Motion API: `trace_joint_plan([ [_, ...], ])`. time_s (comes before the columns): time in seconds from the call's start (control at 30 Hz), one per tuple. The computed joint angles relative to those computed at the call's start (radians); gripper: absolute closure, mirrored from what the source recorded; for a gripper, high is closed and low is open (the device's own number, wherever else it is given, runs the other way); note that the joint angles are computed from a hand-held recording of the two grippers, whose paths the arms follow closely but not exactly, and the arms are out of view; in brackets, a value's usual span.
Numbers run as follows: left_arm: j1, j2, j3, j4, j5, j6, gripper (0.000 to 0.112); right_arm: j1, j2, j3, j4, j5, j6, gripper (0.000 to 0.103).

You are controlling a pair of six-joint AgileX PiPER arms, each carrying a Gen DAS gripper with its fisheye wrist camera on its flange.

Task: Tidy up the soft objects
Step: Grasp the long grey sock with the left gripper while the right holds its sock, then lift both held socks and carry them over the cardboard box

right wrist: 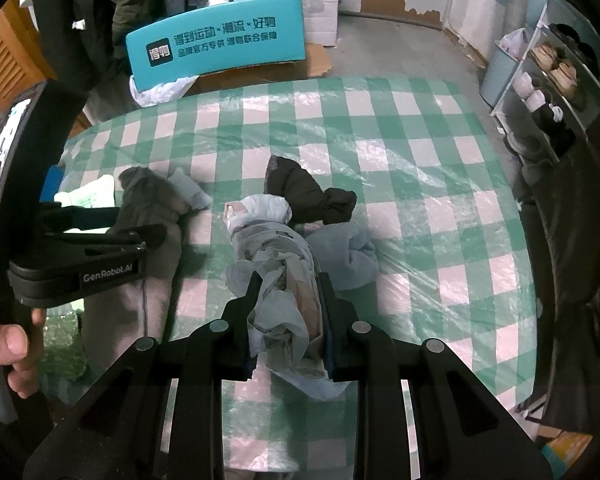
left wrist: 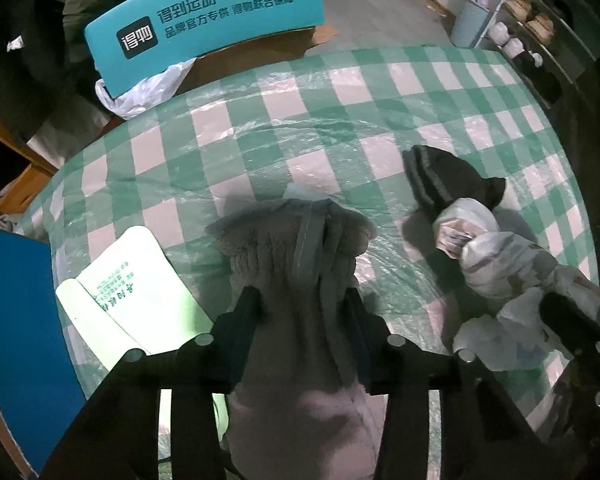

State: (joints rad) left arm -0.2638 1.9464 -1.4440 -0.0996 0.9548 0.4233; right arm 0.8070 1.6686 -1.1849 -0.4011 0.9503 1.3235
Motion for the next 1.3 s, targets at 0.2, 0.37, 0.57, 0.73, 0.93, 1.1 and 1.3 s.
trace_joint_plan([
  [0.2,0.013,-0.042,0.027,-0.052,0.015,0.043,0.085,0.008,-0.003,-0.010,-0.015,0.011,0.010,0.080],
  [0.37,0.020,-0.097,0.050,-0.091,0.024,0.082,0.087,0.018,-0.012,-0.023,-0.031,0.028,0.021,0.080],
  [0.57,0.046,-0.142,0.045,-0.140,0.054,0.123,0.088,0.038,-0.025,-0.044,-0.056,0.057,0.037,0.080],
  [0.73,0.058,-0.198,0.059,-0.163,0.062,0.145,0.089,0.063,-0.042,-0.064,-0.082,0.090,0.054,0.080],
  [0.93,0.076,-0.251,0.072,-0.182,0.071,0.170,0.089,0.090,-0.049,-0.102,-0.107,0.136,0.064,0.080],
  [1.1,0.107,-0.283,0.068,-0.227,0.096,0.206,0.092,0.113,-0.056,-0.126,-0.131,0.168,0.076,0.080],
  [1.3,0.145,-0.313,0.058,-0.271,0.126,0.237,0.093,0.132,-0.062,-0.149,-0.152,0.195,0.086,0.080],
])
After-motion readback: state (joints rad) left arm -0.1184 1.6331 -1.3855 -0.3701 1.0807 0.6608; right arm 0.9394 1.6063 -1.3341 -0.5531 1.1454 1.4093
